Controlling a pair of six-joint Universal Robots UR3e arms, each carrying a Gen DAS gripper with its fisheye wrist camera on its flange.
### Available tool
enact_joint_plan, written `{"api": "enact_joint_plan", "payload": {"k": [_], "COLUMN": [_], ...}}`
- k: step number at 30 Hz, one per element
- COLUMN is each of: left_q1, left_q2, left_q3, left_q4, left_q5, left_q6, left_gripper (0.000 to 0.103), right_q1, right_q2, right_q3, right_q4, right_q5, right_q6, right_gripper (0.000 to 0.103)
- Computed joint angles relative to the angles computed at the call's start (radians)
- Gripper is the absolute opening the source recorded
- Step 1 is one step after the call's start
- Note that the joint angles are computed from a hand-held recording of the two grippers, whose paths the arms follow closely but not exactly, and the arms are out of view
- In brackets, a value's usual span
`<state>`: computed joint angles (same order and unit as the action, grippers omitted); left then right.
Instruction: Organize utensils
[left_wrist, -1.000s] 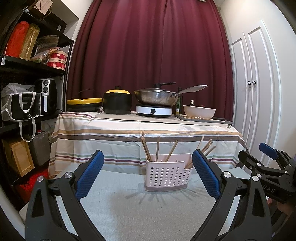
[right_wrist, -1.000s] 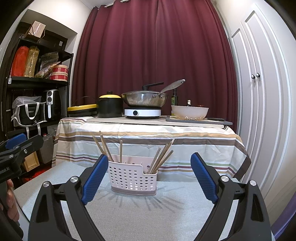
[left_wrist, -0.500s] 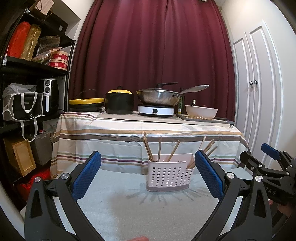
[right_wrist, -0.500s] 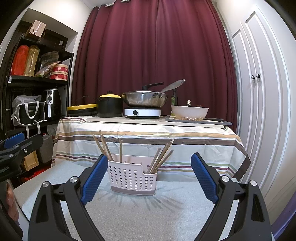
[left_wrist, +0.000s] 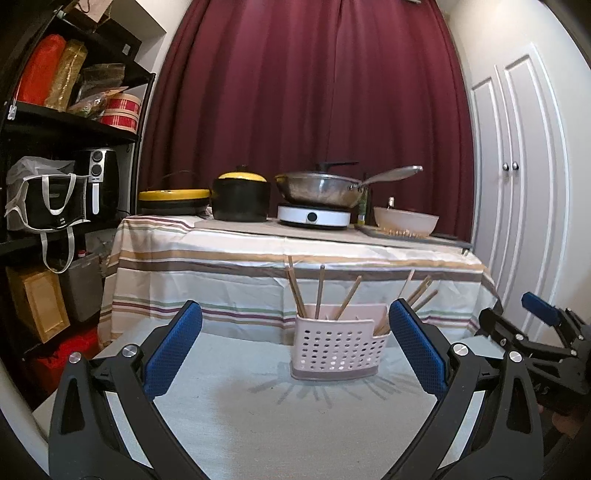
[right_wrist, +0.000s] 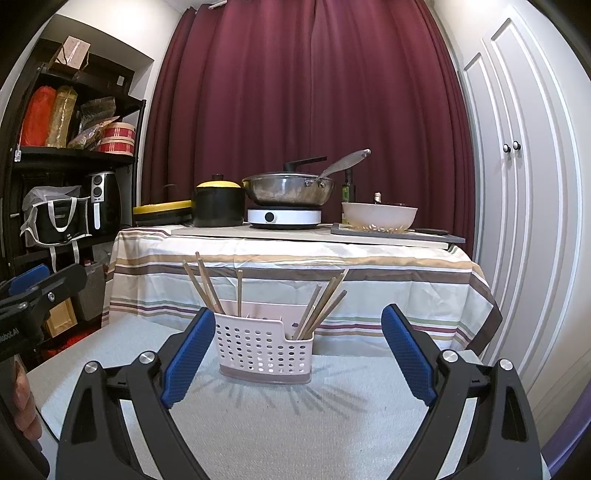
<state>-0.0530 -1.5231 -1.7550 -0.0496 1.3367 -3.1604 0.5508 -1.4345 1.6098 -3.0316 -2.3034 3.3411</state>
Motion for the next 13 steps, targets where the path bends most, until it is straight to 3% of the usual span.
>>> {"api": "enact_joint_plan", "payload": {"k": [13], "left_q1": [-0.010], "left_q2": [-0.244], "left_q3": [0.197], "left_q4": [-0.186], "left_q5": [0.046], "left_q6": [0.033], "left_gripper": [0.099], "right_q1": [-0.116], "right_q2": [0.006], "right_q3": [0.063], "right_q4": [0.056], "right_q5": [0.101], "right_q6": [0.064], "right_gripper": [0.089]}}
